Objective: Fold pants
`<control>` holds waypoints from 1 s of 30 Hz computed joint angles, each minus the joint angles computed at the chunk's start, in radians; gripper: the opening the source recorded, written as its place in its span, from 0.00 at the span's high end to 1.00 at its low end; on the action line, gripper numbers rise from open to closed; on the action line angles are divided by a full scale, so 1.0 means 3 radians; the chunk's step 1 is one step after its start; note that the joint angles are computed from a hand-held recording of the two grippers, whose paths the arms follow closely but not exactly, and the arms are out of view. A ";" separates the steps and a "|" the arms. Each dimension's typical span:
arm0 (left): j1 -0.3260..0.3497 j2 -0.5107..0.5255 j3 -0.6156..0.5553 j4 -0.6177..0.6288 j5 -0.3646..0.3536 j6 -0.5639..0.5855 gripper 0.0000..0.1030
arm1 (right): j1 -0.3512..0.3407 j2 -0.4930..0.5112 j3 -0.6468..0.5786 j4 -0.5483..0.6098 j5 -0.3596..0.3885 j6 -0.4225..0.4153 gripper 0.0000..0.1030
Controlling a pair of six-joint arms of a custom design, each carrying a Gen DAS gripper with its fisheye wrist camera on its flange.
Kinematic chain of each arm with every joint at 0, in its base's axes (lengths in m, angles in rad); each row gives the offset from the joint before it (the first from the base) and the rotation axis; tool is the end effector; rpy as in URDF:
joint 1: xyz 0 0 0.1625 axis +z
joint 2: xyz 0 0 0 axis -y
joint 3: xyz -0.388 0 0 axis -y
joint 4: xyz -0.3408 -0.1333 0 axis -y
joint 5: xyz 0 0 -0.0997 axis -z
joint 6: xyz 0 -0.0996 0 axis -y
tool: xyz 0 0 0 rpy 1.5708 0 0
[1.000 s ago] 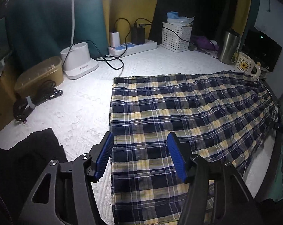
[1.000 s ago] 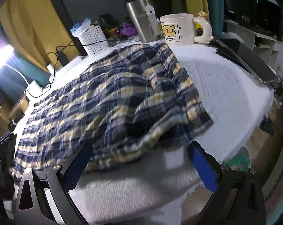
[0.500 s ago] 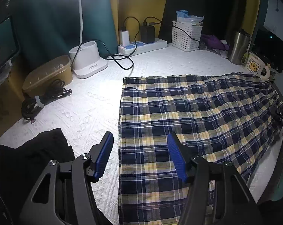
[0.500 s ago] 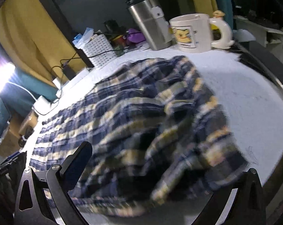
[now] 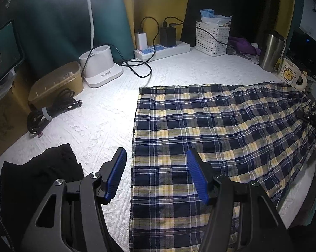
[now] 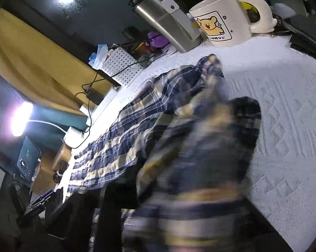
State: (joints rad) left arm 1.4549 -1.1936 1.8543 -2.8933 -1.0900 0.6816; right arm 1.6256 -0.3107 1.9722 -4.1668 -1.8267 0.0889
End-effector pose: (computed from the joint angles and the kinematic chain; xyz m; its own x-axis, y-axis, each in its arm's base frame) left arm 0.1151 -0.5620 0.3057 -0.6520 0.3541 -0.6705 0.6464 0.7218 -0.2474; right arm 0.1340 -0.4687 -0.0353 -0.9762 0.2024 0.0784 0.0543 0.5776 -0.8145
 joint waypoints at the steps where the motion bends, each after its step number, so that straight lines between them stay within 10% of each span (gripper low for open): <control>1: -0.0006 0.0004 -0.0004 -0.0008 0.0012 -0.0015 0.42 | 0.0004 -0.0008 0.0004 -0.0022 -0.0026 -0.0030 0.88; 14: -0.0075 0.0024 0.0037 -0.0075 -0.0144 0.0109 0.42 | 0.0078 -0.0356 0.0205 -0.0168 -0.0536 -0.0441 0.91; 30: 0.0169 0.0003 -0.0151 0.0085 -0.0520 0.0135 0.42 | 0.0813 -0.0327 -0.0279 0.0276 -0.1205 -0.0763 0.91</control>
State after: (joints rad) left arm 1.5056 -1.1928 1.8090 -2.8677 -1.2459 0.7222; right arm 1.8694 -0.4087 1.8885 -4.0841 -2.1883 -0.1398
